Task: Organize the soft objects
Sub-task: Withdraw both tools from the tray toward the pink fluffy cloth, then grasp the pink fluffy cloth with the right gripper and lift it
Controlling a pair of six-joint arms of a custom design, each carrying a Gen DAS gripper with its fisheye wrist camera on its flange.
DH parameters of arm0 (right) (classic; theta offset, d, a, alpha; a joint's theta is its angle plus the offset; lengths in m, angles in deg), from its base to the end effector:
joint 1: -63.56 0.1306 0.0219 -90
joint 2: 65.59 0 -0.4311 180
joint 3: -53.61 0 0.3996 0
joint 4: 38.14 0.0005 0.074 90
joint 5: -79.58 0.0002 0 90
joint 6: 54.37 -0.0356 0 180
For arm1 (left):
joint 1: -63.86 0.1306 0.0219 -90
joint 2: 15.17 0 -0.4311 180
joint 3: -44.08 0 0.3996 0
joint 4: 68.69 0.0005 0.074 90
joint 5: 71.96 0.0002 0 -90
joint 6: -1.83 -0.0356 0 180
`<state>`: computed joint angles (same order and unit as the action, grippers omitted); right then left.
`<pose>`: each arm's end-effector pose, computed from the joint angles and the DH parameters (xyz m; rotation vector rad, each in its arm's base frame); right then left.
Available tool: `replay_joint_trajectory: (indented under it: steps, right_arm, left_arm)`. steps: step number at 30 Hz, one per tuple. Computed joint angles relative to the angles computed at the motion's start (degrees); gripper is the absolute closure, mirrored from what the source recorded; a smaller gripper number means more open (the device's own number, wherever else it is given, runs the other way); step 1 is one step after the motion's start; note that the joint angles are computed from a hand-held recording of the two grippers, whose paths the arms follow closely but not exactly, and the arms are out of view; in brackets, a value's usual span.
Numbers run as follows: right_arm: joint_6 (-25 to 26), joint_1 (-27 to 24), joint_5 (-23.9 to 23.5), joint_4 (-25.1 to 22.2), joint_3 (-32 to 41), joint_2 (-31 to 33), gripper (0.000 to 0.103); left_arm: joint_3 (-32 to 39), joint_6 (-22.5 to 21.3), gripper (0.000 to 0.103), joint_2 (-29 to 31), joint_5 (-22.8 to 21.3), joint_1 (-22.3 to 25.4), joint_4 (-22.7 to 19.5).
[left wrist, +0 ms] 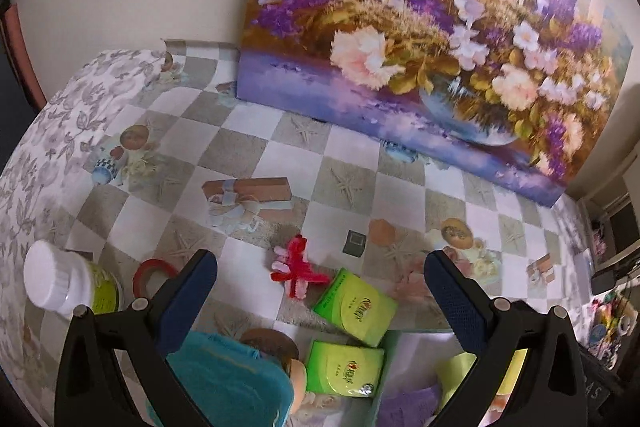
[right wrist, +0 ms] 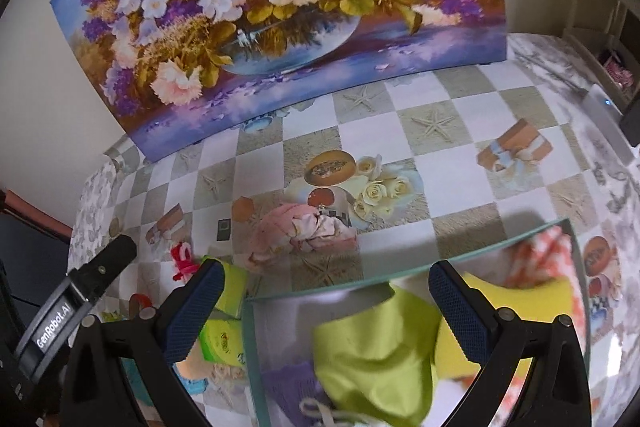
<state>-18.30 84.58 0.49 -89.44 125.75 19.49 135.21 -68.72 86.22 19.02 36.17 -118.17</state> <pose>0.3961 0.1445 0.3724 0.8111 2.5406 0.1689 0.4912 -0.2590 0.3873 0.1963 2.6402 -0.3070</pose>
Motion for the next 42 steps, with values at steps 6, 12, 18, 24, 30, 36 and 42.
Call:
replay_joint_trajectory:
  steps: [6,12,18,24,30,36,42]
  right_arm:
    - [1.7,-1.2,-1.0,1.5,0.6,3.0,0.0]
    - [3.0,-2.0,-2.1,3.4,0.8,5.1,0.0]
    - [3.5,-2.2,-2.4,4.7,0.9,6.9,0.0]
    - [4.1,-1.9,-4.1,7.3,0.2,8.0,0.01]
    - [3.5,-1.9,-5.5,9.1,-0.7,8.4,0.021]
    - [4.1,-1.8,-5.2,9.6,-0.8,8.3,0.046]
    - [4.5,-1.6,-4.9,9.8,-0.8,8.2,0.075]
  left_arm:
    - [1.7,1.0,0.0,3.1,1.2,0.0,-1.4]
    - [1.8,2.2,0.0,4.4,2.6,0.7,-0.9]
    - [1.7,2.8,0.0,4.8,2.0,1.2,-0.9]
    - [1.7,3.5,0.0,5.3,3.0,1.5,-1.1]
    - [1.8,3.6,0.0,5.4,3.8,1.6,-1.3]
    - [2.1,3.0,0.0,6.0,4.0,1.4,-1.8]
    - [2.1,2.4,0.0,6.2,4.5,1.5,-1.7]
